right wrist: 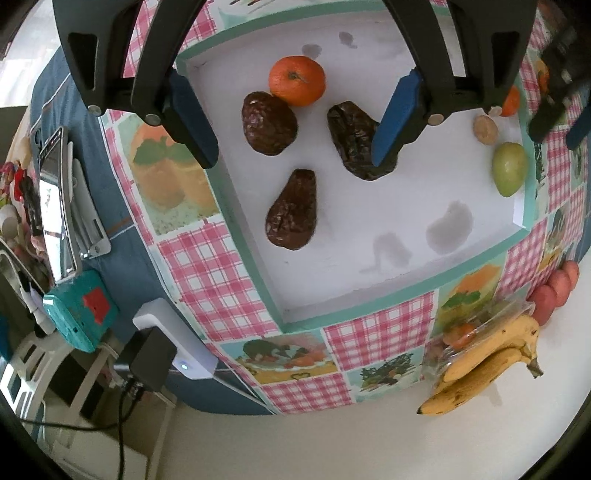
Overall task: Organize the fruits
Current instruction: 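Lift both open tools away from the tray toward the remaining fruit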
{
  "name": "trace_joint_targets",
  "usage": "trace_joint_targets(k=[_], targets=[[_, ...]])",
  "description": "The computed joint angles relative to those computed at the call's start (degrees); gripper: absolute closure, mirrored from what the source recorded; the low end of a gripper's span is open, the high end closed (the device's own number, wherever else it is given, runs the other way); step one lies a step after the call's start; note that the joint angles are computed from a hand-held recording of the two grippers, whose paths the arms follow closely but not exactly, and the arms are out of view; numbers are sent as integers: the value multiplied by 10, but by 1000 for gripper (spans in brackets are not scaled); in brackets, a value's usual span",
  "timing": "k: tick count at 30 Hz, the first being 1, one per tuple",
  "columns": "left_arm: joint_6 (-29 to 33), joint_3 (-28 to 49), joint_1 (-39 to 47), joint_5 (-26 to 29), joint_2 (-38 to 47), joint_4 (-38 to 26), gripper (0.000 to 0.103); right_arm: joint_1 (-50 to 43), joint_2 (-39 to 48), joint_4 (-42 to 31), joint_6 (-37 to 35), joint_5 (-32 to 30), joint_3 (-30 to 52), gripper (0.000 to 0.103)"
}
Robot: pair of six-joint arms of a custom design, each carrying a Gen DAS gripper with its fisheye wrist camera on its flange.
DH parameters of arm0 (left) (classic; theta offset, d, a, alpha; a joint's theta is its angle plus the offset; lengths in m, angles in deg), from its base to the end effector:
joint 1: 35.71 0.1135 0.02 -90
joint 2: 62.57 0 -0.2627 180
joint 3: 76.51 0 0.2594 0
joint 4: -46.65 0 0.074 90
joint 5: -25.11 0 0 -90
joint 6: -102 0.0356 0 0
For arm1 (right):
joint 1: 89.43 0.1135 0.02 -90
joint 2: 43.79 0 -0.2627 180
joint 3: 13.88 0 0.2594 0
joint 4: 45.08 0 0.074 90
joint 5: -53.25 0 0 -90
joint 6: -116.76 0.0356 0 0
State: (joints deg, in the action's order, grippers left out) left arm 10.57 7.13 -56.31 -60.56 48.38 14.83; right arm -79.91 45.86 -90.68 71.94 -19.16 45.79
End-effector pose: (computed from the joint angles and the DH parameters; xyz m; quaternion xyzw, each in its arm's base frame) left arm 0.3740 -0.1435 0.1458 0.1703 0.9481 -0.0866 0.2541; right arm 0.2680 0.0340 0.1420 0.3185 0.9275 -0.0778 0.1799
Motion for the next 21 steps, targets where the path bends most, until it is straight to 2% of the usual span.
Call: trace_joint_targets(k=[9,21], targets=[[-32,25,79,-1,4,-9,0,73,10,10,17,23,31,6],[-45,-13,179,34,-25,25,0,157,7,60,57,28,41,6]])
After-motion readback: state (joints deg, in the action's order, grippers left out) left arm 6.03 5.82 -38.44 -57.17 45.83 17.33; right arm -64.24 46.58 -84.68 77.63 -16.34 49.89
